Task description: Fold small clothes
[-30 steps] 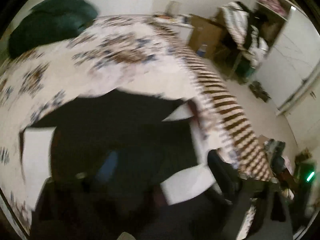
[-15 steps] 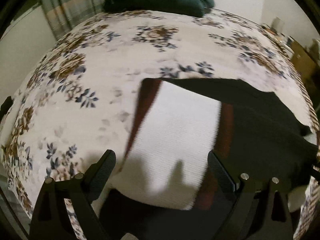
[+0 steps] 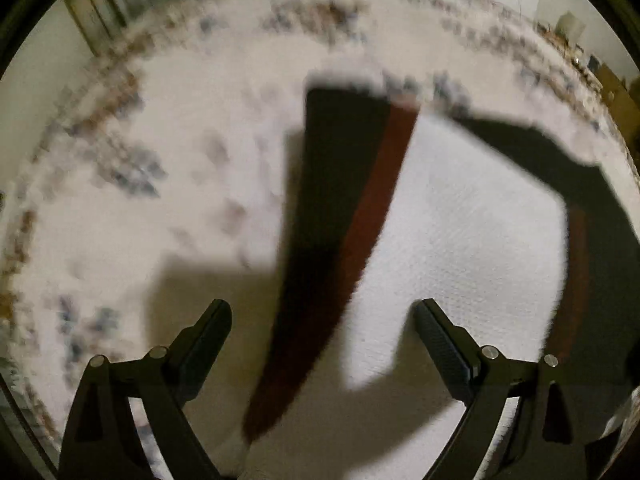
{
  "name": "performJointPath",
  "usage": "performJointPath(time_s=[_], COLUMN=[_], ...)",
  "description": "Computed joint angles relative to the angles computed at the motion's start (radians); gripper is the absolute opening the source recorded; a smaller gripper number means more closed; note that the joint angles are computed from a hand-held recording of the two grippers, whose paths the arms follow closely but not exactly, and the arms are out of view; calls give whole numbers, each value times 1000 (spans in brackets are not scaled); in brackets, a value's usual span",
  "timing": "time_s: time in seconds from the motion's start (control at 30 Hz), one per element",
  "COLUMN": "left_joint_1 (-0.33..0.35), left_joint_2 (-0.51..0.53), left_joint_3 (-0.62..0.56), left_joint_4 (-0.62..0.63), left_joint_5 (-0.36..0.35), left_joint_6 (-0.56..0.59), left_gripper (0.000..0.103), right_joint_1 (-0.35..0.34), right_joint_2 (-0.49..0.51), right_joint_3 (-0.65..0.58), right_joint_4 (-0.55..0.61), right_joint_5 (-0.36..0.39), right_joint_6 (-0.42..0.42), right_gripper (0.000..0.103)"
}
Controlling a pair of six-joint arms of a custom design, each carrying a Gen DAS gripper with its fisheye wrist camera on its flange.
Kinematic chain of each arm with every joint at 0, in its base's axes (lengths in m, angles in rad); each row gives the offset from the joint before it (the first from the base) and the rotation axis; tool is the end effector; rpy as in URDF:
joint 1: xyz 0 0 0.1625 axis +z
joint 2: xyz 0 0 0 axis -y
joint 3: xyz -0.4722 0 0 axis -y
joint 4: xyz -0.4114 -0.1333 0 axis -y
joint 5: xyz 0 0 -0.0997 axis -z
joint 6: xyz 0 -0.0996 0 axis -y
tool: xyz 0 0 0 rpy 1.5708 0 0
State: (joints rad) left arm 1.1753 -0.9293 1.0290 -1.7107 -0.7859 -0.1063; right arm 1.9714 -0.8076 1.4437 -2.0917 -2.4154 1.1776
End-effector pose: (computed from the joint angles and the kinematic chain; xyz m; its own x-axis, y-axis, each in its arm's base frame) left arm -0.1181 -0.8115 0.4335 -0.7009 0.1471 -0.6979 0.3124 0.9430 -0.1149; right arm 0.3462 -0.6666 0.1822 -0.5793 0.7154 0.3908 0.3854 0.6628 -0.6420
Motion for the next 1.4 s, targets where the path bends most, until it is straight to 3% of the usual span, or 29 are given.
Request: performJointPath(time_s=[0.13,0.23,0.3,0.37,0.43,0.57,0.7,0.77,0.9,1.1,1.17,1.2,1.23,1.27,1.3,1.33,1.4], left_joint_1=[56,44,27,14,-2,-21,-31,-23,9,88,88,79,71,57,36,27,9], left_joint_2=[5,-17,-67,-132,-218,-377,-540,-598,-691,-697,-709,-718,-729,-736,-745,-753,-764], left_joint_3=[-38,-30,13,67,145,266,413,469,576,654,683,699,712,725,744,753,752], left_joint_4=[-7,8,-16,-29,-28,75,197,243,246,168,115,85,53,44,30,12,-1], left_joint_5=[-154,-146,-157,-185,-201,-197,-152,-117,-59,-62,-73,-74,-96,-89,-70,-77,-85], left_joint_6=[5,47,92,118,136,77,-51,-116,-186,-171,-140,-111,-73,-58,-34,-15,-22], left_gripper=[103,103,102,102,102,102,102,102,102,101,92,60,38,19,11,10,9], right_joint_1=[-20,-25,-19,23,74,171,254,283,325,328,322,316,316,317,320,323,338], right_joint_2=[-13,-42,-80,-114,-148,-200,-238,-252,-243,-151,-108,-89,-78,-66,-59,-60,-67], right_joint_3=[24,78,152,211,276,379,515,606,740,849,869,871,864,857,843,831,833], right_joint_4=[-66,-181,-327,-405,-447,-351,-299,-358,-459,-736,-856,-901,-914,-925,-901,-868,-882], right_joint_5=[40,84,129,120,117,122,195,244,304,359,367,365,353,342,331,315,299], right_joint_6=[8,-37,-89,-81,-50,114,326,399,448,404,365,342,332,323,329,344,380], right_gripper=[13,26,69,93,94,94,94,94,94,94,93,85,77,58,24,11,10])
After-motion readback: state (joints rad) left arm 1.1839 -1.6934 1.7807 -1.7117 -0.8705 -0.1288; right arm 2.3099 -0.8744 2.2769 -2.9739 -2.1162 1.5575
